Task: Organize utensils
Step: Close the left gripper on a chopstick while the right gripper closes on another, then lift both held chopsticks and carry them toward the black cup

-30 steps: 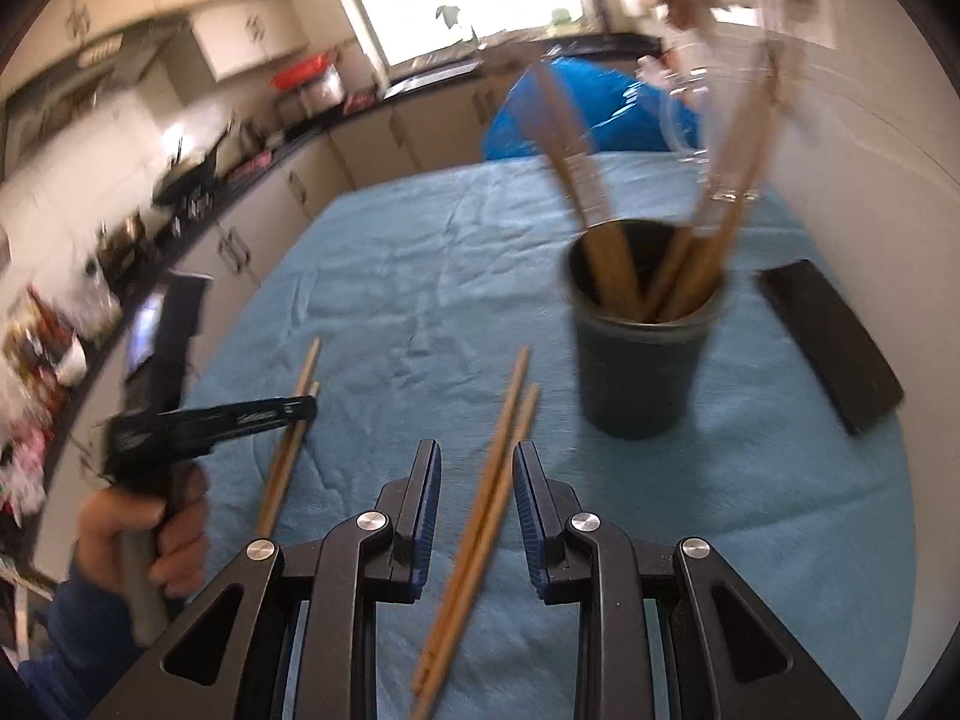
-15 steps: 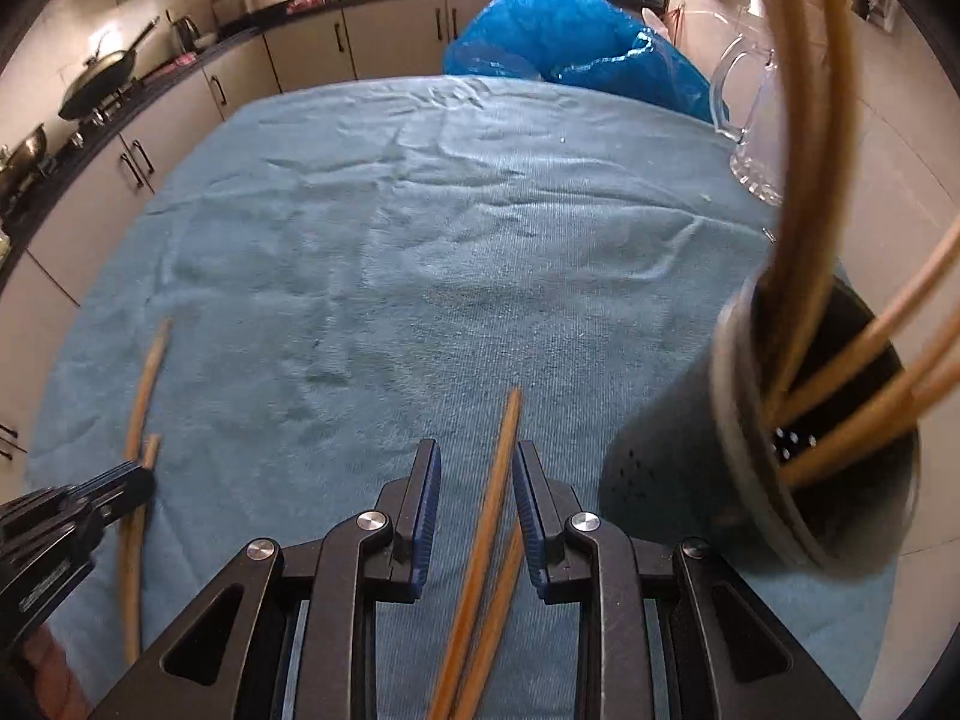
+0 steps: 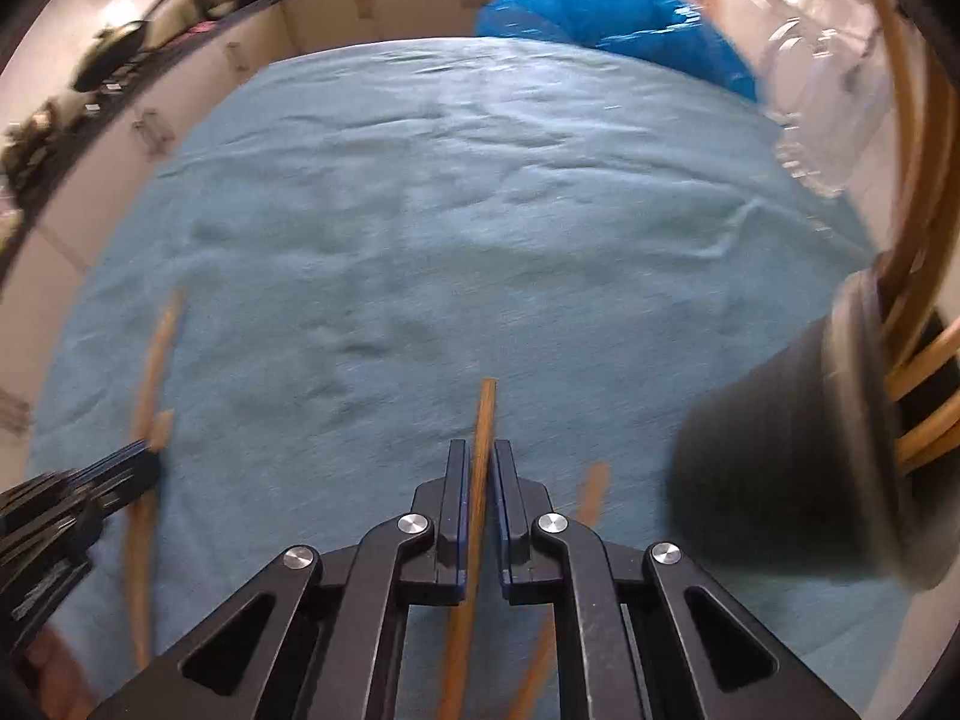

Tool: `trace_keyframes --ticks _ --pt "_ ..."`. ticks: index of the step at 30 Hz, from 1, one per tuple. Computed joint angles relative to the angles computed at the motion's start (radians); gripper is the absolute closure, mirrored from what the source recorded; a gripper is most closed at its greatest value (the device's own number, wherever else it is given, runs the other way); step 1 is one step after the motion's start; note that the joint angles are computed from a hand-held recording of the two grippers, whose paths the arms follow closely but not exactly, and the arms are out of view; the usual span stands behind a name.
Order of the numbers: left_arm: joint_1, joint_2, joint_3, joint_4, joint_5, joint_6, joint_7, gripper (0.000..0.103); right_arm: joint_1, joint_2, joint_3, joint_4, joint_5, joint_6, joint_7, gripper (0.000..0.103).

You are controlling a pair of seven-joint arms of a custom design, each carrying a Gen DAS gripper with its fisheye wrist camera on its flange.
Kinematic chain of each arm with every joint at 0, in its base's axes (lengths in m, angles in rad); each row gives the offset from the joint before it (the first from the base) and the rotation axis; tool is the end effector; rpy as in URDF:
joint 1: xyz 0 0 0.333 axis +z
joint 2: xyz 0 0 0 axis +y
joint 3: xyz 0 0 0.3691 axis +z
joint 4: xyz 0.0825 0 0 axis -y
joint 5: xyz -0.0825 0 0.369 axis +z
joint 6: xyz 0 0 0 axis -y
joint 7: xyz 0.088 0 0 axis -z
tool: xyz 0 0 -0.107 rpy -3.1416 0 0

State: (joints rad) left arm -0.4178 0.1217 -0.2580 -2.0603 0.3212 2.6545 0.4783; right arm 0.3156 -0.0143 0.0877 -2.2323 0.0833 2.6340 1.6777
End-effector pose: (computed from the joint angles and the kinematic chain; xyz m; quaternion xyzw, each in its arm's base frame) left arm 0.4679 -0.3786 0.4914 -0.7425 0.6207 -0.2426 0.0678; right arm 0.5020 0.2122 0.4842 -0.7672 0.6068 -0.0813 0.1915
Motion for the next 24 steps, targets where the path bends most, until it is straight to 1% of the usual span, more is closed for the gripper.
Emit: trace_keyframes --ticks 2,4,6,8,11,13,15,19,22,24 --pt "-0.002 0.002 0.001 0.006 0.006 -0.011 -0.003 0.098 0.006 -0.015 0.003 -0.015 0.063 0.006 -0.054 0.096" --pt "-0.004 0.005 0.0 0.015 0.01 -0.02 0.0 0.098 0.015 -0.037 0.004 -0.039 0.12 0.037 -0.105 0.096" --pt "-0.002 -0.003 -0.003 0.008 0.0 0.012 0.007 0.098 0.023 -0.069 0.004 -0.067 0.152 0.079 -0.121 0.096" --pt "-0.008 -0.015 0.002 0.006 0.033 0.026 -0.017 0.098 0.029 -0.108 0.003 -0.098 0.165 0.116 -0.129 0.096" --pt "-0.011 -0.05 -0.001 0.001 0.077 0.049 -0.056 0.098 0.051 -0.193 -0.016 -0.161 0.209 0.201 -0.166 0.096" --pt "-0.013 -0.075 -0.005 0.005 0.127 0.044 -0.1 0.098 0.071 -0.251 -0.037 -0.2 0.242 0.254 -0.186 0.096" --pt "-0.016 -0.103 -0.017 0.015 0.212 0.033 -0.163 0.098 0.111 -0.319 -0.067 -0.249 0.286 0.322 -0.219 0.096" --pt "-0.012 -0.15 -0.056 0.037 0.361 0.0 -0.271 0.098 0.16 -0.418 -0.098 -0.321 0.291 0.44 -0.213 0.096" --pt "-0.013 -0.166 -0.088 0.067 0.465 -0.046 -0.341 0.098 0.169 -0.49 -0.095 -0.383 0.258 0.517 -0.185 0.096" --pt "-0.017 -0.179 -0.106 0.079 0.514 -0.079 -0.374 0.098 0.146 -0.529 -0.071 -0.416 0.229 0.555 -0.156 0.096"
